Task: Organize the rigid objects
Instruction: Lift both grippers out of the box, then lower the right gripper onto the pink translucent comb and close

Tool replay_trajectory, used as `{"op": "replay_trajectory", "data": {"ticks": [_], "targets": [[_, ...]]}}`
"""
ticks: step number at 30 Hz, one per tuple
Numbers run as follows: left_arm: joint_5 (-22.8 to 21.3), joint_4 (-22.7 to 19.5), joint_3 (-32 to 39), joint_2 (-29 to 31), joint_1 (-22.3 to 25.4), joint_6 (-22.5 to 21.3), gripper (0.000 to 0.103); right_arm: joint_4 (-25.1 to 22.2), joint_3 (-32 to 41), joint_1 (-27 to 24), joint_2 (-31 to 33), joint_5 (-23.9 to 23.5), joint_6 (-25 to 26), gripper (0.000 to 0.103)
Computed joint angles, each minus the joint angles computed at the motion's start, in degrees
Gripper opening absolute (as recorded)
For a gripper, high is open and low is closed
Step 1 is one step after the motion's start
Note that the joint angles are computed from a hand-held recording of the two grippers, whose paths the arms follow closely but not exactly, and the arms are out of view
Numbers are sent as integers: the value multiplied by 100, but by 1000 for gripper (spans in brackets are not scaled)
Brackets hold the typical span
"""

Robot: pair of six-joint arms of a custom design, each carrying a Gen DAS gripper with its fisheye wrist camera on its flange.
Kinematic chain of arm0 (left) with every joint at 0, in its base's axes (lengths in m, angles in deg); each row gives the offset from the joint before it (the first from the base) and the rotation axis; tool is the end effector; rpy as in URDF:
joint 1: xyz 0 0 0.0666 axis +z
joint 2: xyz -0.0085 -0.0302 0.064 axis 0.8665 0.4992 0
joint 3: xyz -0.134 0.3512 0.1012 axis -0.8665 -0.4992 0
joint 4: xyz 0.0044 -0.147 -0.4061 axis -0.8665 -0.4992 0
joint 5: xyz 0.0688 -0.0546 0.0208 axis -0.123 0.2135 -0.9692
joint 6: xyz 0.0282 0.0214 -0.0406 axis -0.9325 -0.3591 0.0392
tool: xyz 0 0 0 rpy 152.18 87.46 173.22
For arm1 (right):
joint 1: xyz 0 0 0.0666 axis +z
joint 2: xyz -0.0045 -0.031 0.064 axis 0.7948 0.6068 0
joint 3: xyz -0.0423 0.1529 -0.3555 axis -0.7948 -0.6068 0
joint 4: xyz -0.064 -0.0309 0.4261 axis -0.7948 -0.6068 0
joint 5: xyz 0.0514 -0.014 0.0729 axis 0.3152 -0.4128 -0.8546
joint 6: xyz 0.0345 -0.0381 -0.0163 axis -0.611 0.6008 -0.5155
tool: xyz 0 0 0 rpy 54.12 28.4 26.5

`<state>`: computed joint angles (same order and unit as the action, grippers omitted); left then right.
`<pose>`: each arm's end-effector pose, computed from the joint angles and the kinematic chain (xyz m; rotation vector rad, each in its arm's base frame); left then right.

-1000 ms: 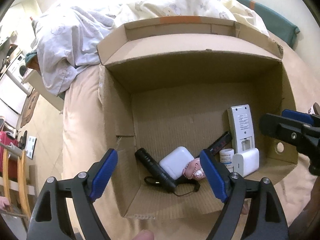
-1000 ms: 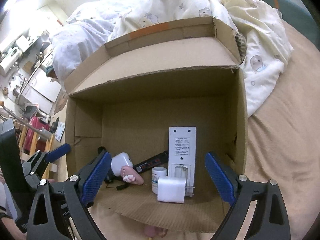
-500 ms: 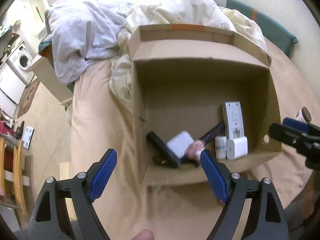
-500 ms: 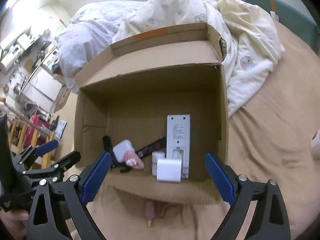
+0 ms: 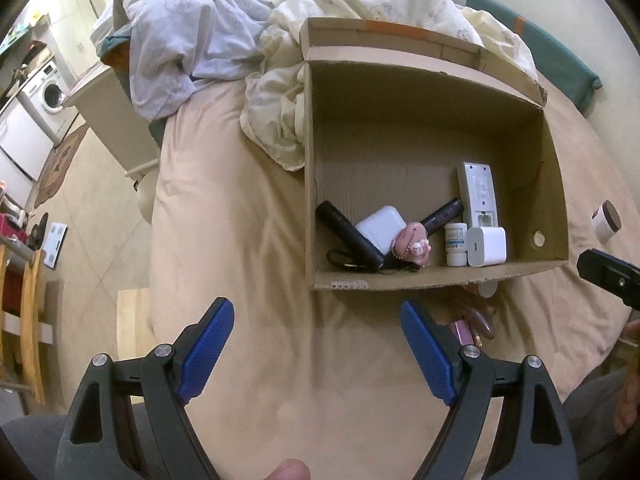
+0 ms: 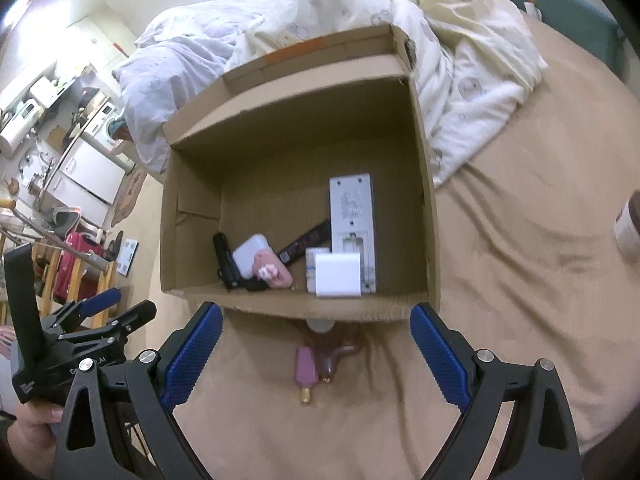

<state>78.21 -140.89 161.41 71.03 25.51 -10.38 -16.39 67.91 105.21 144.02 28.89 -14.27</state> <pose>0.3703 -0.2535 0.5476 0.7332 2.6055 -0.1336 0.2502 0.3043 0.5270 0.6172 2.4858 0.3685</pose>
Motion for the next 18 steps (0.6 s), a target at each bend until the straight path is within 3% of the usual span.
{"op": "replay_trajectory", "data": {"ticks": [10, 18], "targets": [[83, -128, -137, 15, -11, 27, 84, -79, -74, 41, 134, -283, -207, 101], [63, -262, -221, 77, -75, 34, 84, 139, -234, -128, 158, -684, -172, 101]]}}
